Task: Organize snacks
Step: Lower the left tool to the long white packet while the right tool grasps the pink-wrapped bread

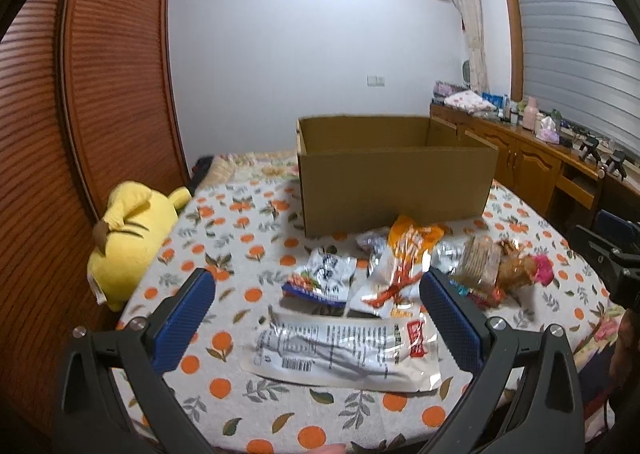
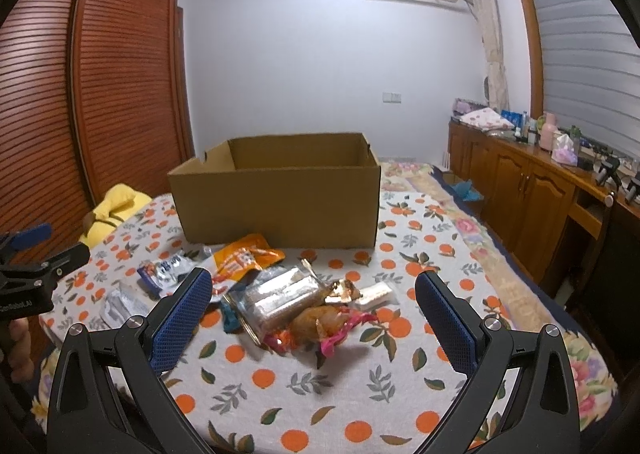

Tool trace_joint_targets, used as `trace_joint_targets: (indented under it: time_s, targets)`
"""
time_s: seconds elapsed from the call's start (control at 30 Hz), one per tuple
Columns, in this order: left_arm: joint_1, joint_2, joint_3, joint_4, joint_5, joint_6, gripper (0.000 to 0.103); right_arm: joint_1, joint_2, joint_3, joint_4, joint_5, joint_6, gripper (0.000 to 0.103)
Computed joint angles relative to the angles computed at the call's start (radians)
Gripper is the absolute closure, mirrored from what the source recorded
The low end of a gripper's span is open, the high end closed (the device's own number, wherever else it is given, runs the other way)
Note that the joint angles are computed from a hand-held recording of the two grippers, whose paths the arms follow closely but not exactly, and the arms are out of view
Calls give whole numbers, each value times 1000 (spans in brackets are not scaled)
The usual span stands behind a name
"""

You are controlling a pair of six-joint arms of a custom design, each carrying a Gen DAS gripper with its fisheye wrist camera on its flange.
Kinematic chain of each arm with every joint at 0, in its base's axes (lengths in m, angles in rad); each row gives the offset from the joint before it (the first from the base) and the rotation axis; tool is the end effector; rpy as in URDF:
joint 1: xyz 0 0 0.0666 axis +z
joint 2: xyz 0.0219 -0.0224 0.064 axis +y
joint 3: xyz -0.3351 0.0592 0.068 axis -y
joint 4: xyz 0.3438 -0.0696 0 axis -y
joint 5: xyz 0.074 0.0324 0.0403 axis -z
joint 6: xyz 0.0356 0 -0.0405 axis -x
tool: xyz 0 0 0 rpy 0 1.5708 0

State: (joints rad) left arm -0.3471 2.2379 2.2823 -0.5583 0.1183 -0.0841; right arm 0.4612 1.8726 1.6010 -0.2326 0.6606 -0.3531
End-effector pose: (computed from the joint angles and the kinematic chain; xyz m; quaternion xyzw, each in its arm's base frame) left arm 0.6767 -0.2497 0.3131 0.2135 0.8357 -0.1166 0.4923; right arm 0.5534 0.2502 0.2886 0.1206 0.8223 -0.0660 0.5522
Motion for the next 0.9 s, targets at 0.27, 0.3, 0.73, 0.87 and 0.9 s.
trace_joint_targets:
  time_s: [0.27, 0.3, 0.73, 0.87, 0.9]
  targets:
    - [3, 72, 90, -91, 14, -20, 0, -30, 33, 20, -51, -50, -10, 0]
    - [3, 81, 103, -102, 14, -23, 0, -32, 37, 25, -56, -54, -11, 0]
    - [8, 209, 312, -274, 32, -52, 0, -74, 76, 60, -108, -147, -5, 2]
    - [10, 265, 410, -348, 34, -62, 0, -92, 88, 73, -132, -199, -6, 3]
    - [10, 275, 428, -361, 35, -63, 0, -97, 91, 77, -141, -208, -3, 3]
